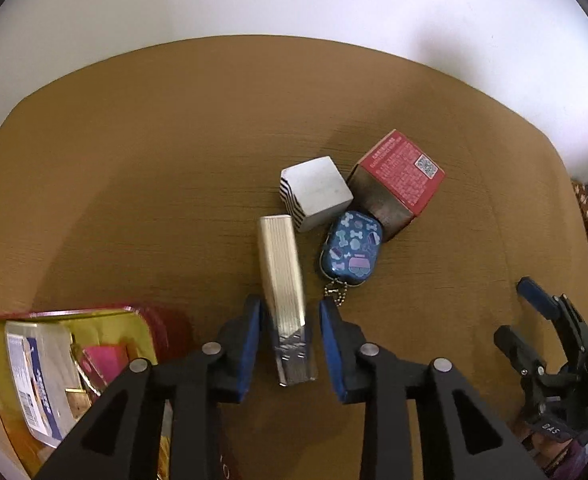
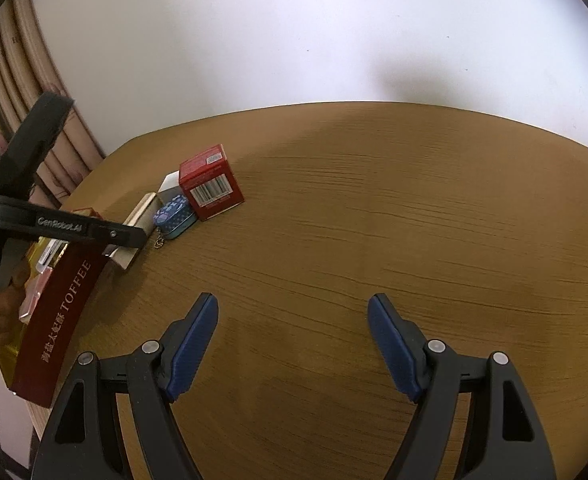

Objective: Organize rigid objects
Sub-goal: 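Carry the lighter toward the tin with the left tool while the right tool grasps the red cream box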

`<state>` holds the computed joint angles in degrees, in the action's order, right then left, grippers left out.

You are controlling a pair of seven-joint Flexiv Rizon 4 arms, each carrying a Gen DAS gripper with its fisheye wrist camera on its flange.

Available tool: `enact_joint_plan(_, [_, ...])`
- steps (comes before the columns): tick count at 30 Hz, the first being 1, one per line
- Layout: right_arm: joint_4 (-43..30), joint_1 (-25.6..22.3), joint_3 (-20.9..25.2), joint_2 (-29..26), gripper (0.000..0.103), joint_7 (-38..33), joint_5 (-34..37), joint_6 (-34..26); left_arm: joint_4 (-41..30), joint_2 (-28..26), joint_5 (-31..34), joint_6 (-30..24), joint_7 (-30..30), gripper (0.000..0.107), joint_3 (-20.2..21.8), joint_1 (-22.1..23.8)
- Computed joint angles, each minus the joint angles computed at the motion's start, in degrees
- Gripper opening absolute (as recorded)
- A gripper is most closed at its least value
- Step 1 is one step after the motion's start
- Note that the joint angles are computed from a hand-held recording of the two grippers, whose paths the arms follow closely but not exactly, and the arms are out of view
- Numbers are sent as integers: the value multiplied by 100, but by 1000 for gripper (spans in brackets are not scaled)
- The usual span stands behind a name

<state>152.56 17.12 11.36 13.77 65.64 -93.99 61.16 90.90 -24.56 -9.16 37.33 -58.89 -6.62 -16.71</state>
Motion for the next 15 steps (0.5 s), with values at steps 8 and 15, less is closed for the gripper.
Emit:
enact_joint_plan(8, [-27,10,-10,-50,75,81,-39,21,289,117,-92,451,-120,20,14,9])
enact_joint_plan(15, [-15,-29,-38,-7,75,109,-70,57,1178,729,-751,966,143,20,-125,190])
